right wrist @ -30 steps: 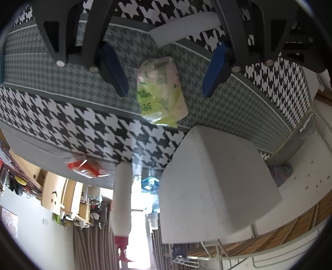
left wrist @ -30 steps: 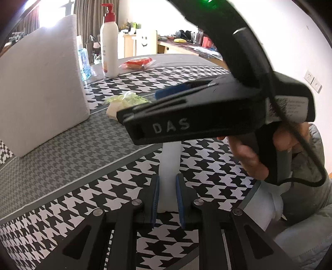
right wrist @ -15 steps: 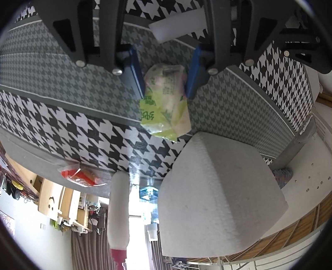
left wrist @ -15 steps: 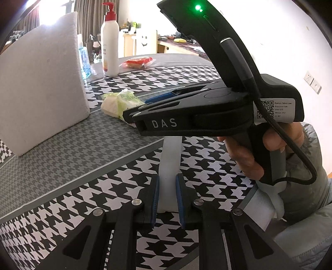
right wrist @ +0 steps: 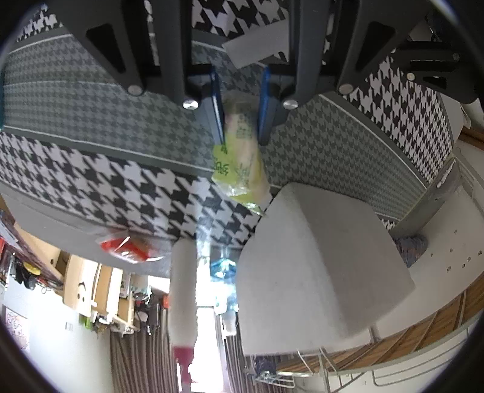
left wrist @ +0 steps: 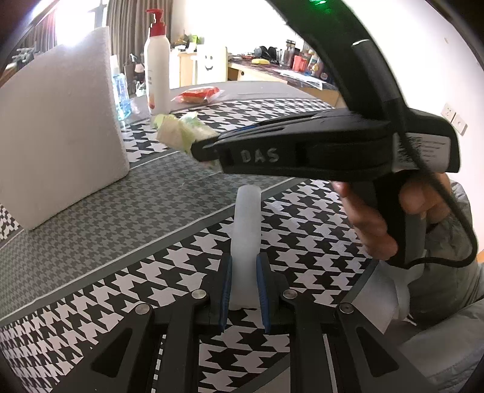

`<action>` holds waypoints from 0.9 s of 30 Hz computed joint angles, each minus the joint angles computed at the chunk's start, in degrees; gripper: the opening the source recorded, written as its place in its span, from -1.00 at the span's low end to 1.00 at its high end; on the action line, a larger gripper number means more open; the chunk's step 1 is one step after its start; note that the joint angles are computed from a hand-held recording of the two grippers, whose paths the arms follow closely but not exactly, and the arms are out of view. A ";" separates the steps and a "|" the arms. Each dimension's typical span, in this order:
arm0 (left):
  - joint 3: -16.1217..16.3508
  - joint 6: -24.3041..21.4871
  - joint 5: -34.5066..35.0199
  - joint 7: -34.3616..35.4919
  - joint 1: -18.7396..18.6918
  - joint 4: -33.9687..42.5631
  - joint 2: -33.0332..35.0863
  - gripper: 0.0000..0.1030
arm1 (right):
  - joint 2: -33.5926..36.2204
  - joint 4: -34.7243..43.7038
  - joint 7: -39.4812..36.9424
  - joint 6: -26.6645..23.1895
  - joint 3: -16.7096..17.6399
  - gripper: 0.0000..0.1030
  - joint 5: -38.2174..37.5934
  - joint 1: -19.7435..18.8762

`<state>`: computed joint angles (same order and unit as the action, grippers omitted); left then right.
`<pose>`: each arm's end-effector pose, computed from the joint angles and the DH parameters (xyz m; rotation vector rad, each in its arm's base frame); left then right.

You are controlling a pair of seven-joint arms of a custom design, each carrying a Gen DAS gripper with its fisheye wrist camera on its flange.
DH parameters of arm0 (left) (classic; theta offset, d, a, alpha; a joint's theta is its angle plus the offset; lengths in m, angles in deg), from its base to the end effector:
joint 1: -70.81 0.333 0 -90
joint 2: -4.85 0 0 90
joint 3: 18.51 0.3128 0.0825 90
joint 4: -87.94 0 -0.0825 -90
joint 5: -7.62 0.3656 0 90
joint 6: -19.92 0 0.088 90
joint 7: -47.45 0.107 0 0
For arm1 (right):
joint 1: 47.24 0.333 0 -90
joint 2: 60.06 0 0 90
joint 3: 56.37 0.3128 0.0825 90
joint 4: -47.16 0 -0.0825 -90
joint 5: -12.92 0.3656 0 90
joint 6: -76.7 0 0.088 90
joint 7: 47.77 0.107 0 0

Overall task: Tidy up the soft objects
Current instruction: 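Lower the right gripper onto the green-and-white wipe pack and close it, then lift the foam stick with the left gripper while the right gripper lifts the wipe pack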

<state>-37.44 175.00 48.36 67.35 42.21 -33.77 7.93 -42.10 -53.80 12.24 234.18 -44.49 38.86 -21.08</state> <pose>0.3707 -0.4352 0.4472 -1.7449 2.0747 -0.8414 0.5458 0.3852 0.4710 -2.2225 0.9086 -0.1955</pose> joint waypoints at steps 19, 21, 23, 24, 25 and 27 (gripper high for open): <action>-1.95 -1.79 4.89 -5.54 -1.21 -0.92 -3.03 -0.66 | -6.92 -8.27 5.86 4.68 -1.14 -0.51 -0.33 -0.83; -2.13 -1.91 5.15 -5.72 -1.30 -0.84 -3.26 -0.66 | -7.72 -9.27 6.22 5.56 -1.38 -0.51 -0.24 -0.77; -2.34 -2.15 5.48 -6.17 -1.43 -0.91 -3.62 -0.66 | -8.51 -10.21 5.80 6.38 -1.21 -0.51 0.70 -0.99; -2.45 -2.36 5.49 -6.33 -1.49 -0.95 -3.83 -0.66 | -8.87 -10.64 5.57 6.76 -1.13 -0.51 1.31 -1.09; -2.57 -2.65 5.63 -6.54 -1.54 -0.96 -4.06 -0.66 | -9.10 -10.88 5.42 6.92 -1.14 -0.51 1.64 -1.15; -2.75 -2.92 6.21 -7.43 -1.54 -1.23 -4.58 -0.66 | -9.53 -11.45 5.68 7.42 -1.32 -0.51 1.75 -1.08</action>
<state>-40.20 172.09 54.57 59.92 40.67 -35.00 3.35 -51.63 -65.25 17.92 241.60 -45.81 40.61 -22.16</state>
